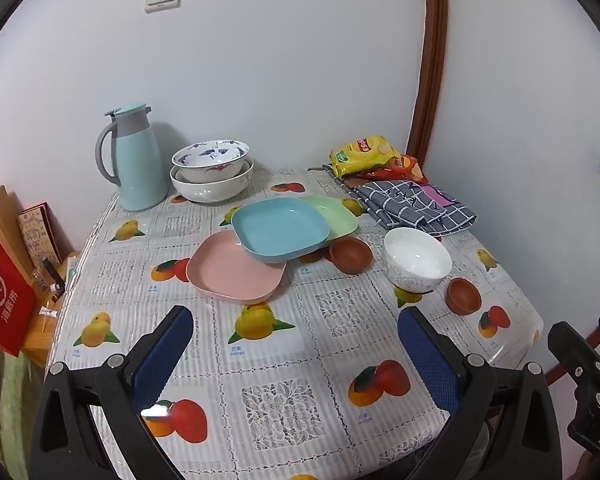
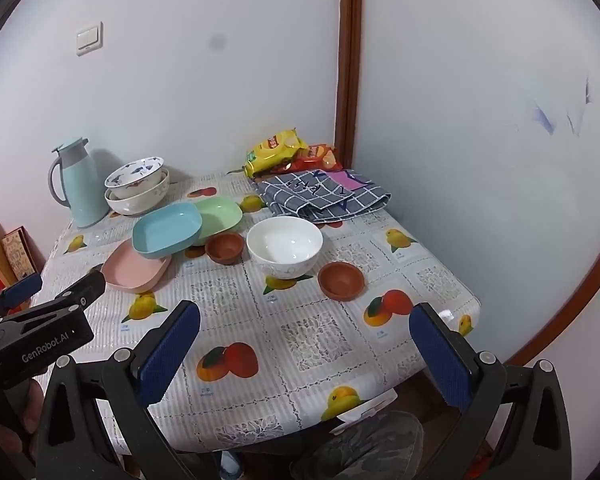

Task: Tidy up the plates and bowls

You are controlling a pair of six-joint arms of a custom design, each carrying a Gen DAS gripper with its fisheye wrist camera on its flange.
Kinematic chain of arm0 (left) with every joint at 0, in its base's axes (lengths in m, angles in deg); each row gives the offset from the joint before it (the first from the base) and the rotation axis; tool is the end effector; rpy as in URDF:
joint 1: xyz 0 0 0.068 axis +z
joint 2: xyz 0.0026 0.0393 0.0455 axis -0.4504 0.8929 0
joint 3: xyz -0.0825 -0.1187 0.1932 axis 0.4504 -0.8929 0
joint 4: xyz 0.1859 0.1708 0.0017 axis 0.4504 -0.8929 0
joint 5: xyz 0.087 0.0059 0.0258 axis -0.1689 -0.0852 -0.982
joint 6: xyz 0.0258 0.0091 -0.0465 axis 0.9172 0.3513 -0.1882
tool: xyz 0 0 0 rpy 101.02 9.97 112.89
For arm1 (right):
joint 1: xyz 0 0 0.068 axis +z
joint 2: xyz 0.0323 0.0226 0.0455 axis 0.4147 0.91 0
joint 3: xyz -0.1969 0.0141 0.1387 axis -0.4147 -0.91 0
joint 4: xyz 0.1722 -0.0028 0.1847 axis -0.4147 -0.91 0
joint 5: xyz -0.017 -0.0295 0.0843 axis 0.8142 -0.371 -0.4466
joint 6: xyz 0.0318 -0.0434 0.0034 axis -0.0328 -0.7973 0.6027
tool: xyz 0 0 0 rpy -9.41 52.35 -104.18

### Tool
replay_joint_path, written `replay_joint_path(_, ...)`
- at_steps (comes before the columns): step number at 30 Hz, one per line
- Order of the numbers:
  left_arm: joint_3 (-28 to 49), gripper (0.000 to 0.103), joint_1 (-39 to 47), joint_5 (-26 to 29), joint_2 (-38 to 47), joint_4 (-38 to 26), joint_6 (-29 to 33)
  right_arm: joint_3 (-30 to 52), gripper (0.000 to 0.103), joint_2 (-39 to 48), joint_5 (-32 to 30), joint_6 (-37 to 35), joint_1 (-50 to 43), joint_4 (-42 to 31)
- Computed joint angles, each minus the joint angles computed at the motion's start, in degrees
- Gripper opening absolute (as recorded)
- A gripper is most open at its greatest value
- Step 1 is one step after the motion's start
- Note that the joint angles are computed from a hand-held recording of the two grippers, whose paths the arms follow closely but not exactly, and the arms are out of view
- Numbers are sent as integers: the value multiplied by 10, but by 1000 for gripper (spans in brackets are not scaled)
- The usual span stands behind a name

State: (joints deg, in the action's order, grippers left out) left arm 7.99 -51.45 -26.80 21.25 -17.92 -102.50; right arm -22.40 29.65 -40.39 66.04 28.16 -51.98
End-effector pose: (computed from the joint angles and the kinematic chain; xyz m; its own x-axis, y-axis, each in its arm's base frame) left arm 0.2670 -0.1086 0.2137 -0.6204 -0.0922 -0.7789 -0.0871 0.9950 -0.0484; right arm 0.2534 0.0118 0.2437 -0.6464 0.0086 -0.7629 0.0651 0.9969 -0.0440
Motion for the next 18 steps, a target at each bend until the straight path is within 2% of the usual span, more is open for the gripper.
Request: replay_joint_path(18, 11, 103, 6, 4, 1, -9, 3, -8, 103, -3, 1, -4, -3, 10)
